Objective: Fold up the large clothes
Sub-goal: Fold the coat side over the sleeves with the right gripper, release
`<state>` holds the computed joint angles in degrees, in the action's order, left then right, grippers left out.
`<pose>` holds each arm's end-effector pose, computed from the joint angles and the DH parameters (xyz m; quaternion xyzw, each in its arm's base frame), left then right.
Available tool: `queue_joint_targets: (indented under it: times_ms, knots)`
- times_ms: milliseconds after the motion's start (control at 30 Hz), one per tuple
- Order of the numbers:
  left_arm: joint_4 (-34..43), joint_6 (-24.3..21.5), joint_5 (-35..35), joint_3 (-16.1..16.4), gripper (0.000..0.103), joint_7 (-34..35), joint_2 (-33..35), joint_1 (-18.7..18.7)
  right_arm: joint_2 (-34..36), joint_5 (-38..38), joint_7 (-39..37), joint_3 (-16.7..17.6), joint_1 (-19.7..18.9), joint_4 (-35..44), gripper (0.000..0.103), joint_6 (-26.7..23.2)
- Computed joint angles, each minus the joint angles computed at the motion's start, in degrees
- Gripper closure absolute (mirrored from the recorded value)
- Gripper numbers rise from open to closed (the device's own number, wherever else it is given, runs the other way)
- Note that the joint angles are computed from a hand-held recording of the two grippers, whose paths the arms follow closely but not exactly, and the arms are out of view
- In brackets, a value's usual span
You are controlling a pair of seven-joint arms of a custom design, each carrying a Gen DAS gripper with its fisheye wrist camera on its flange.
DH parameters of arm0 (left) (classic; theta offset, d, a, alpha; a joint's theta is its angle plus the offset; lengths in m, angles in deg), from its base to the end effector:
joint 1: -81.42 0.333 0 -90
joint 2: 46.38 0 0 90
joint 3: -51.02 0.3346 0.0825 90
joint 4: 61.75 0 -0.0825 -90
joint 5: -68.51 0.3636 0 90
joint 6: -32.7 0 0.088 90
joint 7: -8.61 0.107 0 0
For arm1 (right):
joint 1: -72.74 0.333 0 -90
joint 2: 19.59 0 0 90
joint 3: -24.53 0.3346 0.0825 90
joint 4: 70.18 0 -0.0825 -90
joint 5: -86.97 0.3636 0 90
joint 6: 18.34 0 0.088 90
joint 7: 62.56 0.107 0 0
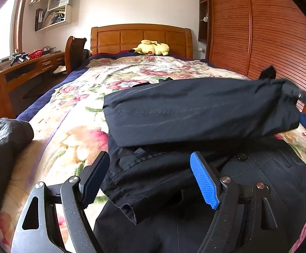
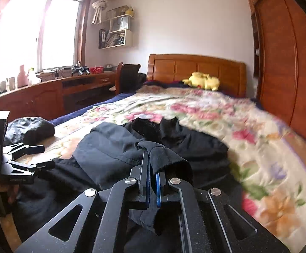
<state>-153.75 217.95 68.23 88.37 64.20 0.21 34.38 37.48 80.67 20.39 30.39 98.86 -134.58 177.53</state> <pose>0.6963 -0.2570 0.3577 -0.6310 0.6087 -0.3525 0.3272 0.6981 0.4013 0.3844 -0.7206 0.3361 -0.3262 0.5112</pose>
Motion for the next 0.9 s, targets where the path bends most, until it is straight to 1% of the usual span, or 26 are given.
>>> queue_joint_targets:
  times_ms: [67,133,200,267,300,333,433,500,533,567,600,633,733,800,867,900]
  knots:
    - [-0.1,0.3,0.0,-0.6,0.023,0.2,-0.2,0.6,-2.6,2.5,-0.1,-4.6,2.4,-3.2,0.099,1.0]
    - [-0.2,0.3,-0.2,-0.9,0.023,0.3,-0.4,0.7,-5.0,7.2,-0.9,-11.4,7.0,-7.1,0.099,2.8]
    - [-0.4,0.4,-0.1,-1.5,0.023,0.8,-0.7,1.2,-6.8,12.2,-3.0,-17.0,11.1,-11.2,0.099,4.2]
    - [-0.8,0.6,-0.2,-1.3,0.023,1.1,-0.9,1.0,-6.1,19.9,-5.0,-24.9,16.9,-12.2,0.099,2.2]
    - [-1.0,0.7,-0.3,-1.2,0.023,1.3,-1.0,0.9,-5.6,22.3,-5.4,-27.3,18.5,-12.1,0.099,0.2]
    - [-1.1,0.8,-0.4,-1.1,0.023,1.5,-1.0,0.8,-5.0,24.7,-5.1,-30.6,20.5,-12.5,0.099,-1.7]
    - [-1.3,0.7,-0.9,-0.8,0.023,1.8,-1.0,0.5,-3.0,27.7,-1.3,-38.9,25.5,-14.3,0.099,-5.1]
    - [-1.3,0.7,-1.2,-0.6,0.023,2.0,-1.0,0.2,-2.0,28.9,1.7,-44.0,28.6,-16.5,0.099,-5.9]
    - [-1.4,0.7,-1.3,-0.6,0.023,2.1,-1.0,0.2,-2.1,28.8,2.7,-44.9,29.3,-17.4,0.099,-6.0]
    - [-1.5,0.7,-1.3,-0.6,0.023,2.2,-1.0,0.2,-3.2,27.8,3.2,-43.8,28.8,-18.7,0.099,-5.6]
    - [-1.5,0.7,-1.4,-0.6,0.023,2.3,-1.0,0.2,-4.7,26.4,3.1,-41.9,27.8,-20.1,0.099,-5.2]
    - [-1.4,0.6,-1.5,-0.7,0.023,2.4,-1.0,0.2,-5.6,25.1,3.3,-40.7,27.3,-20.8,0.099,-5.7]
    - [-1.6,0.7,-1.6,-0.6,0.023,2.4,-1.1,0.1,-5.5,22.0,4.4,-40.9,27.3,-20.1,0.099,-9.5]
    - [-1.7,0.7,-1.7,-0.3,0.023,2.5,-1.1,-0.1,-5.9,20.3,5.3,-40.1,26.9,-20.7,0.099,-10.2]
    - [-1.8,0.8,-1.8,0.1,0.023,2.6,-1.0,-0.5,-7.2,18.4,5.8,-39.1,25.8,-20.9,0.099,-11.2]
    - [-1.9,0.8,-1.9,0.3,0.023,2.6,-0.9,-0.7,-7.6,17.4,5.9,-38.3,24.6,-19.9,0.098,-12.1]
